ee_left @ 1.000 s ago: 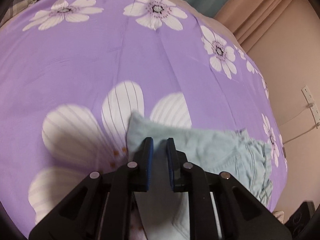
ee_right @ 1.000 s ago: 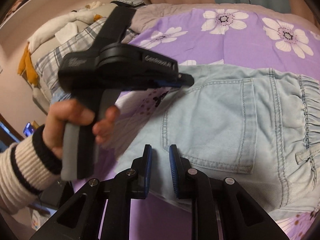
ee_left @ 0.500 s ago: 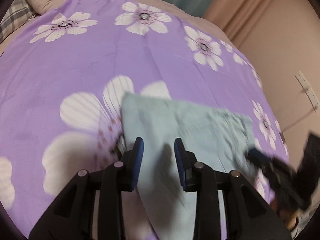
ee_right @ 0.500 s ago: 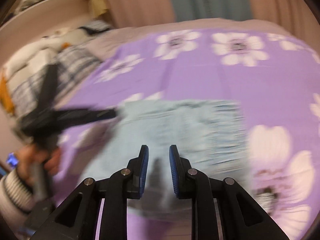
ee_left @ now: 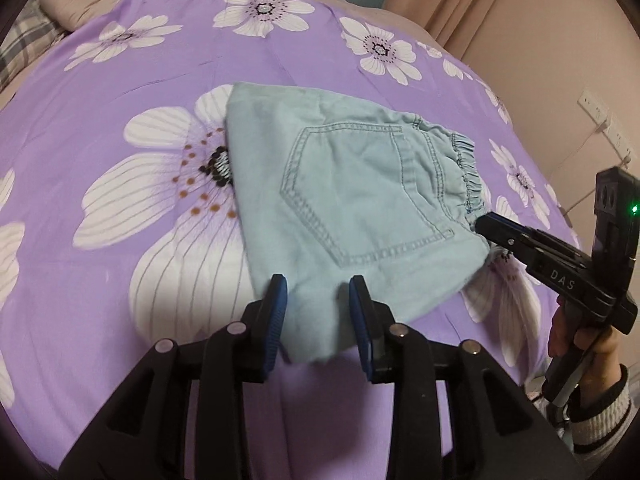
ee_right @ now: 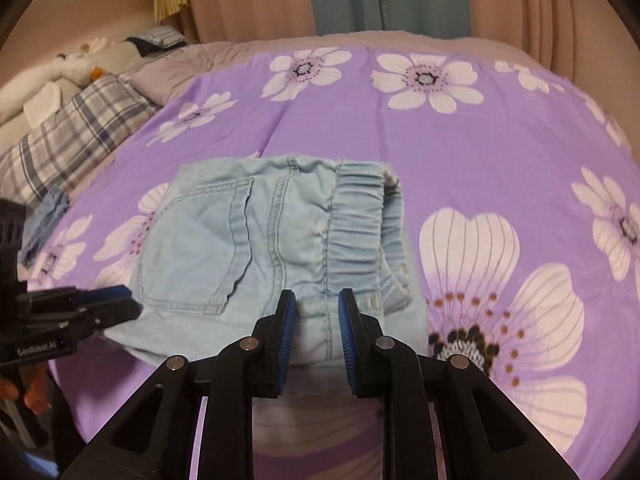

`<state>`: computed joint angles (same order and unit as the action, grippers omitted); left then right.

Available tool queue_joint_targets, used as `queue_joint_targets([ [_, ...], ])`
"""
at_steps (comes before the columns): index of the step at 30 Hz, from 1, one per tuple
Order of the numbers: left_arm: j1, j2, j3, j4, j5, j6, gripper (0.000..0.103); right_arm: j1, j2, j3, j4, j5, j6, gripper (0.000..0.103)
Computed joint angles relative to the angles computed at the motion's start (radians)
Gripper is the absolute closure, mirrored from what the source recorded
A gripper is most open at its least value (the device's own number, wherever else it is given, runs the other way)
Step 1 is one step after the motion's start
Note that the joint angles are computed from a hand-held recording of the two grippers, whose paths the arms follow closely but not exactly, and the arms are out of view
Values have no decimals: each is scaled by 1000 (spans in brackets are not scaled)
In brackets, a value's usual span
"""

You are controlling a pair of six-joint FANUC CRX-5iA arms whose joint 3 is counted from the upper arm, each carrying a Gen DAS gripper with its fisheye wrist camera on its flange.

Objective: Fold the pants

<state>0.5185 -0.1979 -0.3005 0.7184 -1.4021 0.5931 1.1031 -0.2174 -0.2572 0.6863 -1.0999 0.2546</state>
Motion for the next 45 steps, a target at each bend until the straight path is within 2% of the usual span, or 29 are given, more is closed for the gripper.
queue_joint_targets([
  [1,13,0,-1,5,-11,5,63,5,-7,-2,-3,-5,-3,82],
  [2,27,0,0,4,-20,17,48,9,-17,-5,-5,-8,-9,81],
  [3,39,3,4,3,-26,40,41,13,-31,-12,-9,-3,-20,80],
  [4,54,11,4,11,-36,57,36,15,-54,-26,-17,10,-39,74],
  [5,65,21,7,17,-50,72,36,14,-79,-41,-34,26,-64,60],
  [6,74,40,17,19,-71,99,36,10,-102,-57,-46,39,-92,51],
  [7,81,57,25,25,-90,120,36,7,-130,-82,-48,55,-138,34],
  [8,86,76,32,37,-108,144,36,6,-148,-102,-42,64,-177,29],
  [11,88,111,42,73,-142,194,36,-30,-214,-164,-78,139,-283,29],
  [14,68,134,49,101,-149,225,36,-86,-265,-221,-130,260,-357,29],
  [18,35,154,70,105,-138,239,36,-137,-263,-236,-182,355,-361,29],
  [21,6,167,82,102,-123,243,36,-174,-234,-213,-241,407,-296,29],
  [27,-64,194,109,98,-82,230,36,-227,-152,-112,-397,419,-57,29],
  [34,-115,222,136,96,-47,219,33,-274,-122,-86,-478,464,54,29],
  [45,-145,237,150,96,-16,201,33,-297,-79,-38,-532,460,169,29],
])
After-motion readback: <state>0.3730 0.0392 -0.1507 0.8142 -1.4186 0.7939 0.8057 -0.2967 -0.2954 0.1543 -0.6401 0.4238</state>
